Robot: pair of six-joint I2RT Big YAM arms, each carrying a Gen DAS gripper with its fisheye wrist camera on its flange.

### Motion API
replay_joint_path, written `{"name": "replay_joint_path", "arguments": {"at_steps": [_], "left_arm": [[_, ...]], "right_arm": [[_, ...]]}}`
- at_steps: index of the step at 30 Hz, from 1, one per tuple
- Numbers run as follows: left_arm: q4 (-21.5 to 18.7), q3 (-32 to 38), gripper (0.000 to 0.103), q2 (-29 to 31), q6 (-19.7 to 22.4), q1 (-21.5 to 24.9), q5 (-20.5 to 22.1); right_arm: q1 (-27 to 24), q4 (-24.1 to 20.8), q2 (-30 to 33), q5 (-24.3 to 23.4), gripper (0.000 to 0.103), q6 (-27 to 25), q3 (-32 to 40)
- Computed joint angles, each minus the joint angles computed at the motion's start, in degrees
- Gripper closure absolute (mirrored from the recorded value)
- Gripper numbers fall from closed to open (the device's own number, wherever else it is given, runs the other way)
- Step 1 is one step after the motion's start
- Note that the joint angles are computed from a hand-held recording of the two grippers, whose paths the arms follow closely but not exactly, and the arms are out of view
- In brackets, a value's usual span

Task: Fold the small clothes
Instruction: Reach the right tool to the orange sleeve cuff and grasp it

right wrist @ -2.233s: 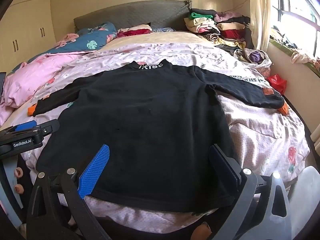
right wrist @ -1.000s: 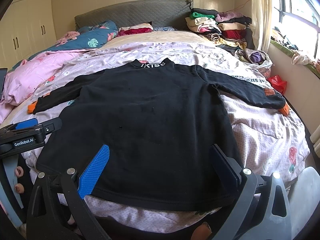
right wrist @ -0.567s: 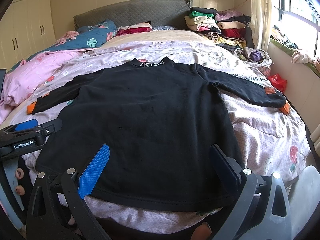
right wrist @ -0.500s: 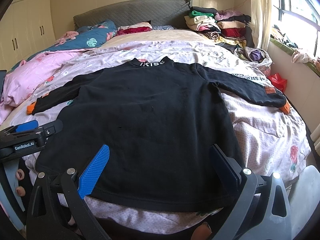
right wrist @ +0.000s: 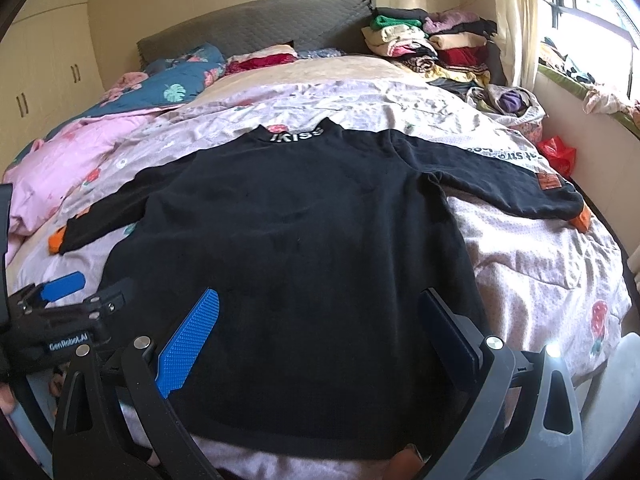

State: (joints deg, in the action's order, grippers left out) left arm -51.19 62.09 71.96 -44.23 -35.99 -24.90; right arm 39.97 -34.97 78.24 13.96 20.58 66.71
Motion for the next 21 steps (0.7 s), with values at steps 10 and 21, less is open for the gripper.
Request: {"name": "replay_joint_path", "arguments": {"at_steps": [10,21], "left_arm": [[0.4,7.2,0.009,5.8,5.4,4.8,2.6],[-1.1,15.9,0.009,13.7,10.6,7.1,4.2]], "right_arm": [[-4.8,-3.0,5.4,-2.5,0.004,0.9,7.5],[-12.9,-4.5,10.7,-8.1,0.004,10.2,14.5]]}}
